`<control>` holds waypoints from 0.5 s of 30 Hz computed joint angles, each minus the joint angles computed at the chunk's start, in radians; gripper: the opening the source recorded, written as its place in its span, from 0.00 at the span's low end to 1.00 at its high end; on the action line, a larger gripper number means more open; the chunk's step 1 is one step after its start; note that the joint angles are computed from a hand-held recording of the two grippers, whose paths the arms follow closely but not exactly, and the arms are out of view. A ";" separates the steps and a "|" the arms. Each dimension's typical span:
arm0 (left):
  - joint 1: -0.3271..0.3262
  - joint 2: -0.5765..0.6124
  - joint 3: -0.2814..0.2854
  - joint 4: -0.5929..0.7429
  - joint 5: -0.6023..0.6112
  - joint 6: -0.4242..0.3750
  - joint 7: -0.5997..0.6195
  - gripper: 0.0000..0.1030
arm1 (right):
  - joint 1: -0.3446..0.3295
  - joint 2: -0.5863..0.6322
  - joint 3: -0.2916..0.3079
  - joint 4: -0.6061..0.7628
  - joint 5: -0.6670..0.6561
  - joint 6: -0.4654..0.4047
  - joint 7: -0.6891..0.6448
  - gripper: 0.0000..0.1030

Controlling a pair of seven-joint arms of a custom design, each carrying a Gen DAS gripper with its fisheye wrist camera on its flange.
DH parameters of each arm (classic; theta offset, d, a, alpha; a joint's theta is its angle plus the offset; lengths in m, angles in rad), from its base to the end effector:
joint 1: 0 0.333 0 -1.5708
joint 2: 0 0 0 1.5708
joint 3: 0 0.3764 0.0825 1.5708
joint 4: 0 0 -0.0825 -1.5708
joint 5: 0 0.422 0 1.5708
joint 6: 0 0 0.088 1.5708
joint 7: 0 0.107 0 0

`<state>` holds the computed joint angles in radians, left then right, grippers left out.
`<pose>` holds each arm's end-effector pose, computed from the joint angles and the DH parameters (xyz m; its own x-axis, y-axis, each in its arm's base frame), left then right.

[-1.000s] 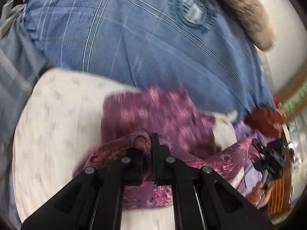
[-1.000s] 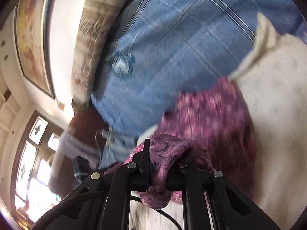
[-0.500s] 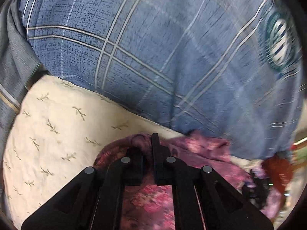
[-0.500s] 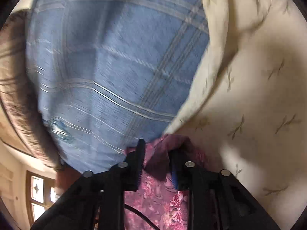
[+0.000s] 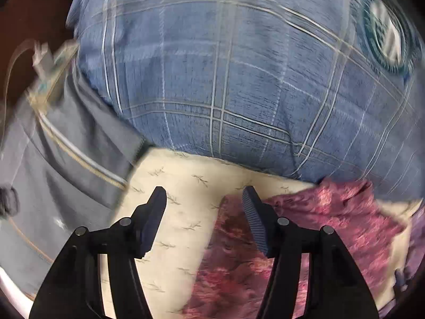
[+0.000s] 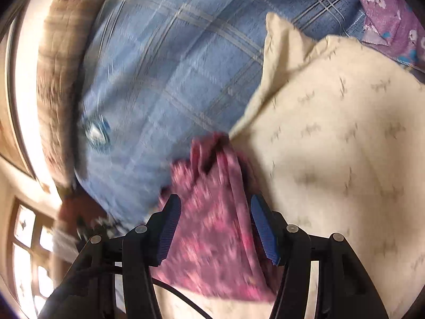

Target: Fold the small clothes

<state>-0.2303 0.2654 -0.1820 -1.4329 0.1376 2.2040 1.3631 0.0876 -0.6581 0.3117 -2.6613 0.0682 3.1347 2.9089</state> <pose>0.6831 -0.2719 0.6546 -0.2396 -0.9708 0.0131 -0.8458 0.2021 -0.4937 0.3565 0.1727 0.6003 -0.3078 -0.4538 -0.8363 -0.3809 0.8642 -0.3287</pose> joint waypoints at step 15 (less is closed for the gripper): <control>0.104 -0.342 0.038 -0.659 -0.853 0.028 0.453 0.62 | 0.179 0.065 0.038 -0.028 0.017 0.023 0.014 0.57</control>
<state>-0.1267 -0.0768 -0.1440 -2.0921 -0.7154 2.2318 1.8161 0.2667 -0.5934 0.3501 -2.6894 0.0848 3.1577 2.9234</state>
